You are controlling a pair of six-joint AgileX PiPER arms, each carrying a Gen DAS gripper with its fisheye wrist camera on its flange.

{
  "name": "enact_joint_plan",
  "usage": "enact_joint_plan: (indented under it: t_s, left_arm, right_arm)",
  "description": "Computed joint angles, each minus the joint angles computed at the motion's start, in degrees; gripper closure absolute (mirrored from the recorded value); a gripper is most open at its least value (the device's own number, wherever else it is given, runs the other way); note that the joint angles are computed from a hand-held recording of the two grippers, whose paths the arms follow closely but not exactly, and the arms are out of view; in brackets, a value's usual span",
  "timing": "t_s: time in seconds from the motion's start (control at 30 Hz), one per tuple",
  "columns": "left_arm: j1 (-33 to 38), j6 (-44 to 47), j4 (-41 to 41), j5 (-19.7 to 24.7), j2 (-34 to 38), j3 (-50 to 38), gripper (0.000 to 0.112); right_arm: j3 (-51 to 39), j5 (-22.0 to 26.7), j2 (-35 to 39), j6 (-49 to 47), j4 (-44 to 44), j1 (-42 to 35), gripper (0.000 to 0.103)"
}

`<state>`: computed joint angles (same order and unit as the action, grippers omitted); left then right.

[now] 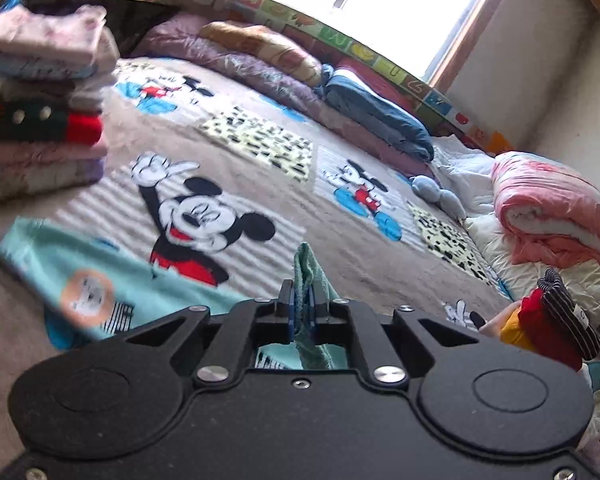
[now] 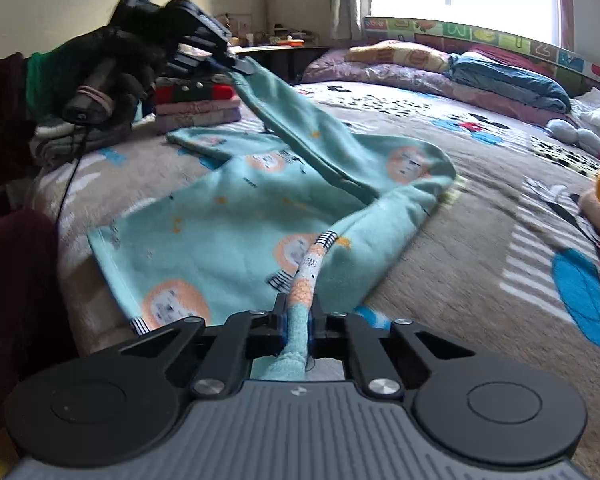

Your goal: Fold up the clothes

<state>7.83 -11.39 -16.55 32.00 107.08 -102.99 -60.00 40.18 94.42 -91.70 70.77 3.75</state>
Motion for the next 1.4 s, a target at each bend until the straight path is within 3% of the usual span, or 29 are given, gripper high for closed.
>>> enact_joint_plan:
  t_s: [0.2, 0.43, 0.47, 0.53, 0.6, 0.73, 0.9, 1.07, 1.1, 1.17, 1.27, 1.33, 1.4]
  left_arm:
    - [0.65, 0.9, 0.27, 1.93, 2.06, -4.99, 0.108]
    - [2.76, 4.93, -5.07, -1.53, 0.87, 2.8, 0.108]
    - [3.02, 5.55, -5.98, -2.26, 0.3, 4.41, 0.108]
    - [3.65, 7.37, -8.56, -3.59, -1.09, 7.73, 0.108]
    - [4.3, 10.93, -12.51, -4.56, -2.82, 10.72, 0.108]
    - [4.72, 14.95, -16.73, -5.33, -4.95, 14.08, 0.109]
    - [4.98, 15.66, -18.1, -6.03, -5.3, 15.48, 0.109]
    - [5.83, 17.68, -21.1, -5.94, -5.8, 17.23, 0.109]
    - [5.94, 17.81, -21.36, -5.84, -5.9, 17.46, 0.109]
    - [6.34, 18.37, -22.4, -5.5, -6.15, 17.79, 0.109]
    - [7.16, 19.68, -24.43, -4.8, -6.17, 17.87, 0.108]
    - [7.63, 19.58, -24.84, -4.31, -5.65, 17.73, 0.109]
    - [8.11, 19.85, -25.58, -3.87, -5.23, 17.95, 0.109]
  right_arm:
    - [-2.4, -3.8, 0.95, 3.59, -3.91, 5.82, 0.093]
    - [-2.76, -8.05, 1.48, 7.18, -7.92, 9.98, 0.09]
    - [-2.7, -6.77, 1.43, 6.1, -7.63, 9.59, 0.087]
    - [-3.73, 2.31, 1.69, 2.21, -6.22, 5.99, 0.061]
    - [-4.88, 12.6, 2.41, 0.02, -5.0, 1.02, 0.061]
    - [-2.01, 16.96, 1.34, -7.33, 1.48, -5.5, 0.06]
    - [4.84, 14.46, -2.45, -20.76, 7.61, -5.58, 0.051]
    - [6.74, 8.08, -3.53, -20.74, -3.56, 1.28, 0.042]
    - [7.97, 7.17, -4.17, -22.58, -3.0, 1.74, 0.037]
    - [10.32, 5.77, -5.42, -26.26, -1.28, 2.37, 0.037]
    - [11.91, 8.45, -6.9, -27.37, 2.63, -0.93, 0.042]
    - [12.29, 7.01, -7.43, -24.51, 1.02, -1.46, 0.062]
    - [12.54, 4.3, -7.91, -20.47, -2.36, -0.96, 0.065]
